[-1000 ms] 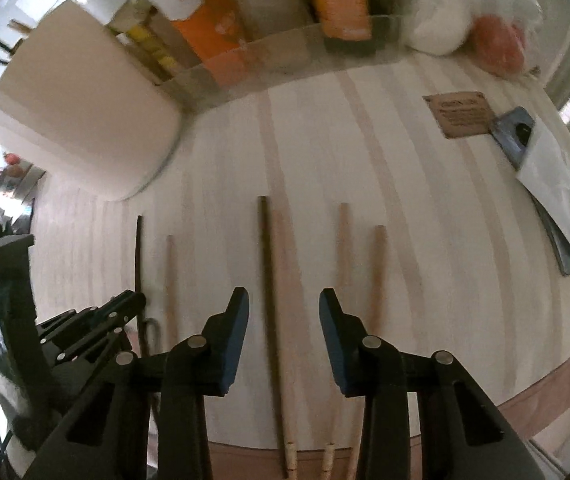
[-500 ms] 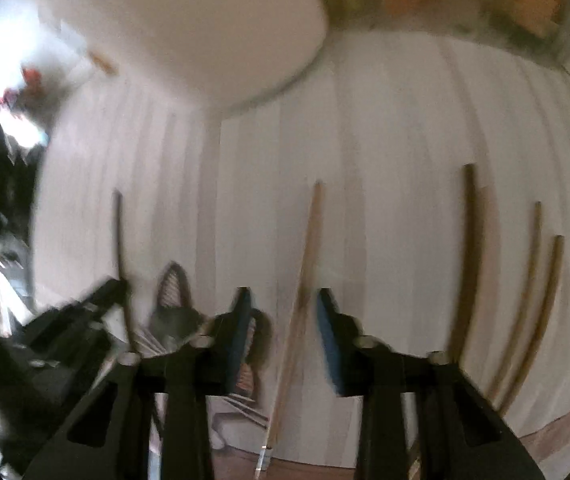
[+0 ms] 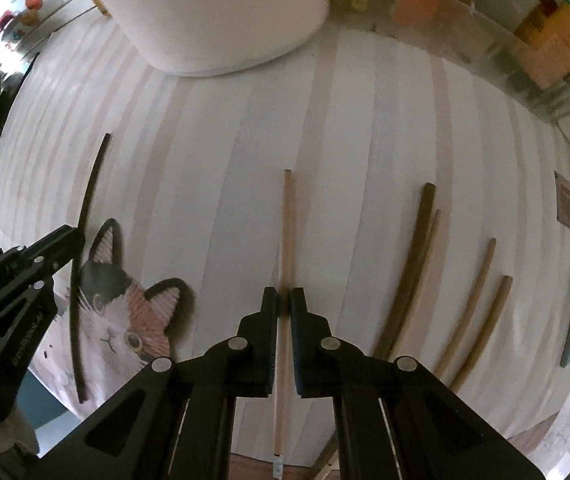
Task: Organize utensils
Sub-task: 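Grasp a dark chopstick with the left tool while the right tool grasps a light chopstick, then lift both held chopsticks off the mat with both tools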
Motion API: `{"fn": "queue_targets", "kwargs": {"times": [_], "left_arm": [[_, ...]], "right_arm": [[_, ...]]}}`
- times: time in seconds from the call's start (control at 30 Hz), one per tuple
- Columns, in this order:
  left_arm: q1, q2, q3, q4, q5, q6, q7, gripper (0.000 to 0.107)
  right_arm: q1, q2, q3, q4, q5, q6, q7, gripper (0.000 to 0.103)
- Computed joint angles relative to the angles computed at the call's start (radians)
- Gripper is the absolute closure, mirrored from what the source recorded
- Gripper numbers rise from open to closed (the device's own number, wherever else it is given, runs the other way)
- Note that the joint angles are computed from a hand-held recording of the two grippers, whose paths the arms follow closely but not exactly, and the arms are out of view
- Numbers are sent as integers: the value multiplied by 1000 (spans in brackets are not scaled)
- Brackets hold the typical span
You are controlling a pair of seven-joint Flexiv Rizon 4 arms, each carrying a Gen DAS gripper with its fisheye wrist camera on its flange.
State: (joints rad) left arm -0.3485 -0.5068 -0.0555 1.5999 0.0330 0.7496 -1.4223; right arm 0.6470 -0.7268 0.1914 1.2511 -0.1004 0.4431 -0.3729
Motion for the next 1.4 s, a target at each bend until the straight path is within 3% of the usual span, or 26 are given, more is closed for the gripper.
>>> {"fn": "queue_targets", "kwargs": {"times": [0.47, 0.63, 0.77, 0.93, 1.13, 1.3, 1.4], "left_arm": [[1, 2, -6, 13, -3, -6, 12, 103], [5, 1, -8, 11, -12, -7, 23, 103], [10, -1, -10, 5, -21, -20, 36, 102], [31, -1, -25, -10, -67, -93, 70, 96], [18, 4, -14, 6, -41, -53, 80, 101], [18, -18, -16, -24, -51, -59, 72, 103], [22, -24, -21, -36, -55, -73, 97, 103]], "right_arm": [[4, 62, -5, 88, -15, 29, 108, 96], [-1, 90, -8, 180, 6, 179, 249, 96], [-45, 104, 30, 202, 49, 211, 213, 95], [-48, 108, 43, 193, 62, 173, 174, 91], [-16, 83, 18, 120, 15, 50, 167, 95], [-6, 81, 11, 111, 0, 31, 176, 96], [5, 36, 15, 39, 4, -17, 170, 96]]}}
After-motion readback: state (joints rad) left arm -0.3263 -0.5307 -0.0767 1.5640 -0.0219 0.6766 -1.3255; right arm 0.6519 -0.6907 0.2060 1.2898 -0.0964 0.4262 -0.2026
